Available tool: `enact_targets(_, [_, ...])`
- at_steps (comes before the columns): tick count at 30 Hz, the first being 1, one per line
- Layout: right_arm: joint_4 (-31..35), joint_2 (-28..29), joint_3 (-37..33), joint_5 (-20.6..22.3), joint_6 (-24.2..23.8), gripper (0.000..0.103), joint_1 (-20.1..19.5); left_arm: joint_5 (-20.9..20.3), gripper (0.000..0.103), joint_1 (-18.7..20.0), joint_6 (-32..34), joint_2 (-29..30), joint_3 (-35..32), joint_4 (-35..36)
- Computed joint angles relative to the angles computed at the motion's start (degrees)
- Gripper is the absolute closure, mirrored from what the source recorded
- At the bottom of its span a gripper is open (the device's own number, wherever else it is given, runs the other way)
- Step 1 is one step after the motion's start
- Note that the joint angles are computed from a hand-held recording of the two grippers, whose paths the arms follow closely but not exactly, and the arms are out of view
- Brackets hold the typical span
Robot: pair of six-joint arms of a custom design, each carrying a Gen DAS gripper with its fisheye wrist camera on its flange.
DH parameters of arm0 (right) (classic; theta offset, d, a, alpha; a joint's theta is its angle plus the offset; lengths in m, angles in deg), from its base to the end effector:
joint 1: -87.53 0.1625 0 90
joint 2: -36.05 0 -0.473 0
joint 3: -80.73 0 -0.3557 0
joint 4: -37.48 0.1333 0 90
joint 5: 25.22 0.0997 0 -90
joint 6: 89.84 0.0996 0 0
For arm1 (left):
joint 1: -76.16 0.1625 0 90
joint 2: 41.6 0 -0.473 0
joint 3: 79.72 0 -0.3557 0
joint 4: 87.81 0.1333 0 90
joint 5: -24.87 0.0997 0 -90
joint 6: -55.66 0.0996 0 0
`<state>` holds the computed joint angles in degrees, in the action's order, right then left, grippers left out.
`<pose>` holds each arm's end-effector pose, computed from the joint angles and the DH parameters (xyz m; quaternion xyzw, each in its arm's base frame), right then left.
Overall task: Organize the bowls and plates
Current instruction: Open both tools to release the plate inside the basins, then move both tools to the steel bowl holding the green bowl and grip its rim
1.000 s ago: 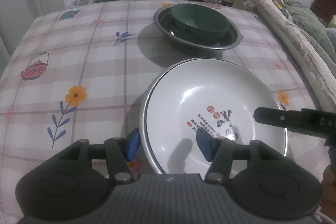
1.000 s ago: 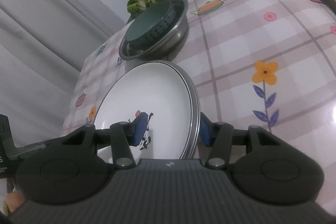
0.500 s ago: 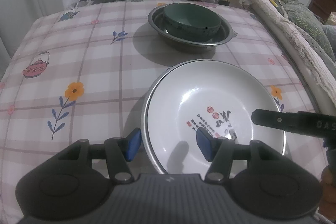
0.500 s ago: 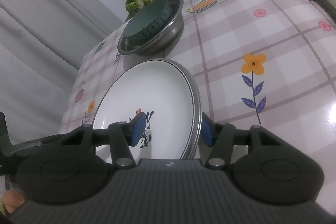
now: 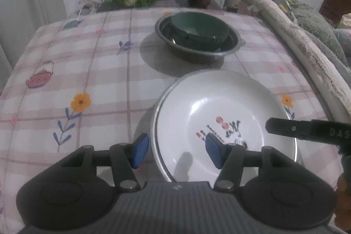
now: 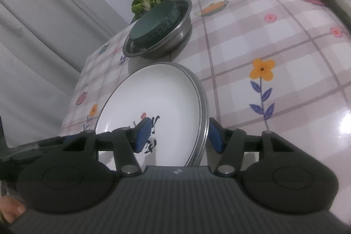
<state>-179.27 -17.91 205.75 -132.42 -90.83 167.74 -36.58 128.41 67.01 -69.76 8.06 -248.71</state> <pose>0.0125 -0.5385 0.2373 -0.1367 -0.8663 0.4474 0.1750 -0.2927 -0.6736 0.0126 0.3787 0.8873 -0.1488 0.2172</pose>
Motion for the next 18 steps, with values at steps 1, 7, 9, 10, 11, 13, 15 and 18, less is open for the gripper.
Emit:
enact_targets(1, [-0.2,-0.1,0.0,-0.9,-0.3,0.047,0.3,-0.2,0.044,0.1,0.4,-0.2,-0.1,-0.4])
enact_targets(7, [-2.5,-1.1,-0.4,-6.0,-2.7,0.039,2.1,-1.9,0.044,1.1,2.6,-0.7,-2.3,-5.2])
enact_targets(9, [-3.7,-1.3,-0.8,-7.2,-3.8,0.033,2.5,-2.7,0.044,1.4,3.1,-0.4,-3.8,-6.2])
enact_targets(10, [-4.2,-1.3,-1.1,-7.5,-4.4,0.032,2.6,-3.1,0.044,1.5,3.3,-0.1,-4.6,-6.4])
enact_targets(11, [-4.4,-1.4,-1.6,-7.6,-4.8,0.03,2.6,-3.6,0.044,1.7,3.6,0.3,-5.6,-6.7])
enact_targets(13, [-4.0,-1.5,-3.1,-8.0,-5.8,0.027,2.7,-4.4,0.043,1.9,4.6,1.4,-7.6,-7.8])
enact_targets(15, [-3.1,-1.5,-4.8,-8.2,-6.7,0.027,2.7,-5.1,0.043,2.2,5.8,3.0,-10.0,-8.4])
enact_targets(18, [-1.6,-0.9,-8.9,-8.3,-9.0,0.027,2.7,-5.3,0.045,2.6,5.7,5.8,-15.3,-5.0])
